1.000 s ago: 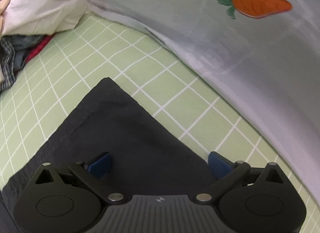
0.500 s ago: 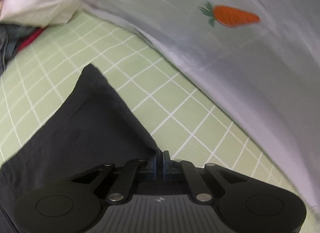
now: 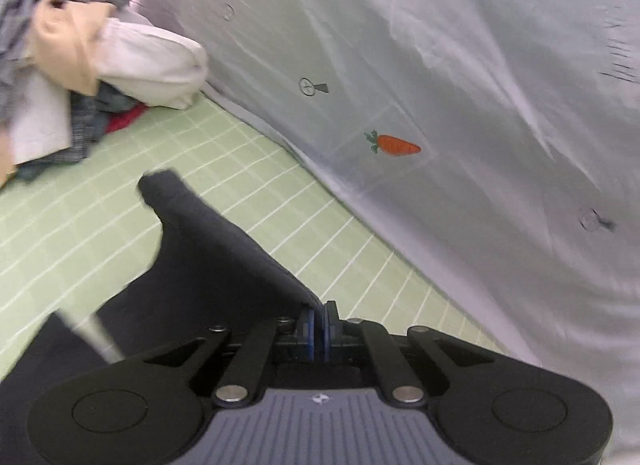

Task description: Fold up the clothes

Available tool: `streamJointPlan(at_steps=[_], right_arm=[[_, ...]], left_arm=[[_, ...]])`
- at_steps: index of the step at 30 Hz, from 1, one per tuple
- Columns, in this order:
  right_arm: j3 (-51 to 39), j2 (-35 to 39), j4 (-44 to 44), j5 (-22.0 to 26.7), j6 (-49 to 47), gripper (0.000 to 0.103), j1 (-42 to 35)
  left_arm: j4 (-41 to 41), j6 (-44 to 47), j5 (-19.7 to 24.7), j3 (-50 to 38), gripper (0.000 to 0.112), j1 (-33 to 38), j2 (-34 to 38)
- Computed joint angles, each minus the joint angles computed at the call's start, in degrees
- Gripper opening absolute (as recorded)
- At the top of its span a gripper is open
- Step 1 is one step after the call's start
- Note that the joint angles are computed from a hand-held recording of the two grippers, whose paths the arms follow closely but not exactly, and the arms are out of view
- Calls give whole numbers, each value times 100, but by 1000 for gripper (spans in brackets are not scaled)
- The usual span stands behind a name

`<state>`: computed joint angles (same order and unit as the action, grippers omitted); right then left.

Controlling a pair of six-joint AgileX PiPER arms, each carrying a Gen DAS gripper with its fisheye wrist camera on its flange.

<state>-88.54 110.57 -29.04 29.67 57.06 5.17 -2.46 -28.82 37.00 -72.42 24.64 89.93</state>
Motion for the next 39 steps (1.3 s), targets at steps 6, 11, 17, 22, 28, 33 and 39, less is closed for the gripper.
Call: streamJointPlan(at_steps=[6, 11, 17, 22, 28, 33, 39], right_arm=[[2437, -1561, -283, -650, 218, 8, -232], [3375, -2040, -73, -977, -53, 8, -413], [3643, -2734, -56, -1213, -446, 8, -450], [3640, -3342, 1151, -1229, -1649, 8, -766], [4045, -3877, 2442, -958, -3169, 8, -1225], [4795, -3763, 471, -781, -1763, 8, -765], [5037, -3686, 110, -793, -1339, 8, -641]], left_arm=[[-268, 675, 268, 2238, 5, 569, -1902], [-1039, 1288, 309, 3455, 4, 1367, -2624], [-1862, 2171, 780, 3526, 4, 2057, -3552], [-2479, 2939, 1384, 2917, 3, 2757, -4048], [-2847, 4472, 2678, 3198, 3, 4399, -4744], [-1911, 4680, 2362, 4561, 4, 4652, -4841], [-2946, 6756, 2899, 4693, 11, 6703, -4193]])
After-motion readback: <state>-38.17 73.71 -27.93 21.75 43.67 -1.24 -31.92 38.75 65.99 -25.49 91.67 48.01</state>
